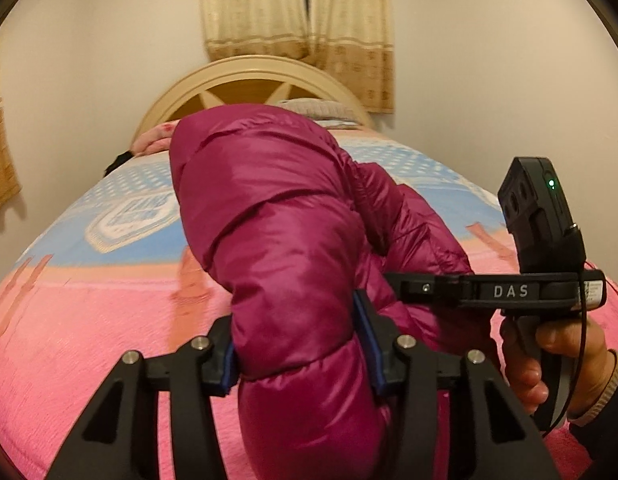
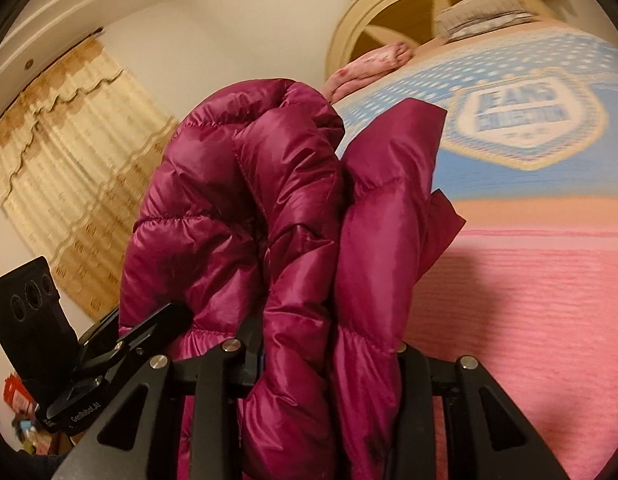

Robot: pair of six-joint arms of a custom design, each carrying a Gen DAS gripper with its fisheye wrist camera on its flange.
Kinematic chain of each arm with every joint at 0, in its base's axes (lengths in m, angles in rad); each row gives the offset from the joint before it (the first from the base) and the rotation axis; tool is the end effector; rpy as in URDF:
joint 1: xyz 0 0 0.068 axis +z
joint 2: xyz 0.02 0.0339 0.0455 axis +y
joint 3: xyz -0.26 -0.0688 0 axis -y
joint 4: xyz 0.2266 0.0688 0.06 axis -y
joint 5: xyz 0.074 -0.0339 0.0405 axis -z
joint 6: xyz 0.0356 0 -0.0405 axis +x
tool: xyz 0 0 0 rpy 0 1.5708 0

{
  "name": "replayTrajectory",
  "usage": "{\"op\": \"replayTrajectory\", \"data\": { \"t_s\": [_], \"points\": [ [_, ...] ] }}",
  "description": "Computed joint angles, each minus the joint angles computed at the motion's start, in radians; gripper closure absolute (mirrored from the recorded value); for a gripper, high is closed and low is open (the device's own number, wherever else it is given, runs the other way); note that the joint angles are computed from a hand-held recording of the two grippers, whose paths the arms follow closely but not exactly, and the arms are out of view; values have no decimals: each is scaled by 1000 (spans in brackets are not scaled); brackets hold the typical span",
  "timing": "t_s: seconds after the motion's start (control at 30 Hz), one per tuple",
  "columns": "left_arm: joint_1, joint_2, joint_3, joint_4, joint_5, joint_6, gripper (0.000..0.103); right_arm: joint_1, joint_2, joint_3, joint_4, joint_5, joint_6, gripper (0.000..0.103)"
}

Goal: Fold large clothes

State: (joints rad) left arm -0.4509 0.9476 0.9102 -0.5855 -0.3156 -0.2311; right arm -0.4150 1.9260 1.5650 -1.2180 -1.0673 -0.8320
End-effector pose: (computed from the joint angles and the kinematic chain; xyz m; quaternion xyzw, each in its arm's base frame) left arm 0.1709 -0.0705 0.3132 0.0251 0.8813 -0.0190 0.4715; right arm 0.3263 -0.1097 0.2422 -0.1762 0.8427 0.4150 0.2941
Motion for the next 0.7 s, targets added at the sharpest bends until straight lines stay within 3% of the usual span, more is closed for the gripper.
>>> {"op": "replayTrajectory", "data": {
  "t_s": [0.17,0.23,0.57,0.7],
  "points": [
    [100,-88,-45,-35,38,9,53,-6,36,58,-143,26,-143,69],
    [142,-116,-55,-51,60,16,53,19,20,34,-125,34,-133,69],
    [341,-148,-99,-37,170,66,53,230,-78,-114,174,72,155,69],
    [389,-160,-134,-35,198,76,53,283,-68,-134,238,102,218,69]
  ]
}}
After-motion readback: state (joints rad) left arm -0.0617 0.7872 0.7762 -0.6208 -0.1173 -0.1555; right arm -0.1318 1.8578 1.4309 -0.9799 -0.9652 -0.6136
